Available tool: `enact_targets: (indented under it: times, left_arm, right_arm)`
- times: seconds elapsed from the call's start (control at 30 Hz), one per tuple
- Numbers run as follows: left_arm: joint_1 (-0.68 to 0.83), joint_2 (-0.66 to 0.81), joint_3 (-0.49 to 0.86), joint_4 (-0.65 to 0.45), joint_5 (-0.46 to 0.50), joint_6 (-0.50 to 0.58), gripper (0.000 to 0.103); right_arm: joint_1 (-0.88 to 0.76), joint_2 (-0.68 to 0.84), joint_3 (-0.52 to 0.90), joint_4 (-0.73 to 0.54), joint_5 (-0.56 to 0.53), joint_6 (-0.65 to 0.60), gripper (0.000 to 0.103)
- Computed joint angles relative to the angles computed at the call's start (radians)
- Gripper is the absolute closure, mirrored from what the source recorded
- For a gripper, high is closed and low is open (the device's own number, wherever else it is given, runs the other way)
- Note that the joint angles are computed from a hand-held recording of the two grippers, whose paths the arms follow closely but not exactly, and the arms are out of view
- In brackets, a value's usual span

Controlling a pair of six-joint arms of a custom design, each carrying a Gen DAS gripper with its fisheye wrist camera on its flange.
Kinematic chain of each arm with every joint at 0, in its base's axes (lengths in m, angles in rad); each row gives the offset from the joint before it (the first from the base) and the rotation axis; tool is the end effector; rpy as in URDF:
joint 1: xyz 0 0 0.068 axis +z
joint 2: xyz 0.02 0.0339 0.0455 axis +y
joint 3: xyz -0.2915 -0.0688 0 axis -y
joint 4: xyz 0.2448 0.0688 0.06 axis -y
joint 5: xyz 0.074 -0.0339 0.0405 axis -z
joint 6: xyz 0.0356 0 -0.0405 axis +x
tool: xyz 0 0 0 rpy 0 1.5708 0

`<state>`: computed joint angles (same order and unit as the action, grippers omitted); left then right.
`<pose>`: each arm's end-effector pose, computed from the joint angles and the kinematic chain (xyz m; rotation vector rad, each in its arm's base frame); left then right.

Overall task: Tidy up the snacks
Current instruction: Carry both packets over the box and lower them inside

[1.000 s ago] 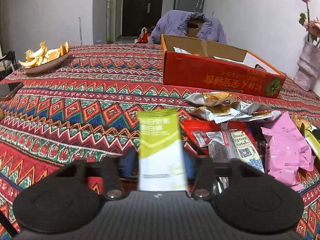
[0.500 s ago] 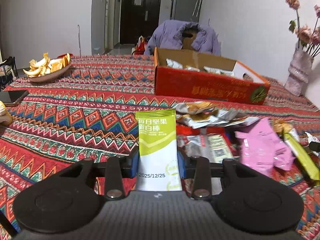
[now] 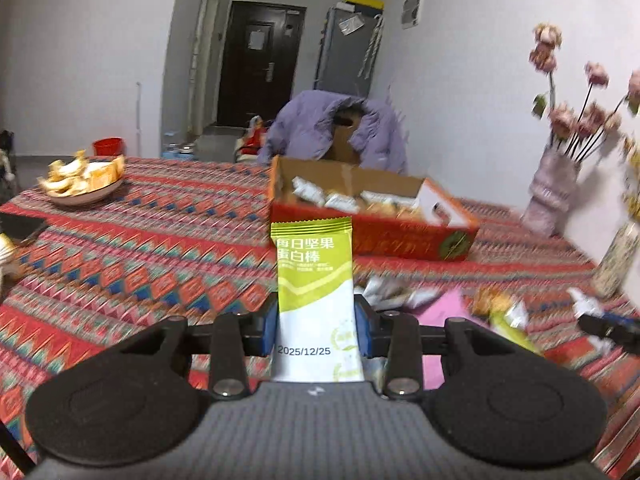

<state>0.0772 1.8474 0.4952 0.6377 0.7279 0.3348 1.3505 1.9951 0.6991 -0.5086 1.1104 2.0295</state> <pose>0.2882 -0.0015 0.1021 0.6335 2.0413 -0.5886 0.0843 0.2305 0.0724 0.5322 1.9474 -0.0863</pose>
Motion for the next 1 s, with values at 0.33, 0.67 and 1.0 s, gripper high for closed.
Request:
enact_targets:
  times: [0.33, 0.67, 1.0]
  left_arm:
    - [-0.289, 0.255, 0.706, -0.386, -0.179, -0.244, 0.065]
    - [-0.446, 0.759, 1.517, -0.788, -0.496, -0.205, 0.064]
    - [-0.464, 0.848, 1.611, -0.786, -0.544, -0.126, 0.051]
  right_arm:
    - [-0.544, -0.357, -0.345, 1.141, -0.230, -1.269, 0.058]
    - [-1.107, 0.009, 0.192, 0.996, -0.815, -1.589, 0.058]
    - [-1.219, 0.525, 1.023, 0.482, -0.939, -1.581, 0.053]
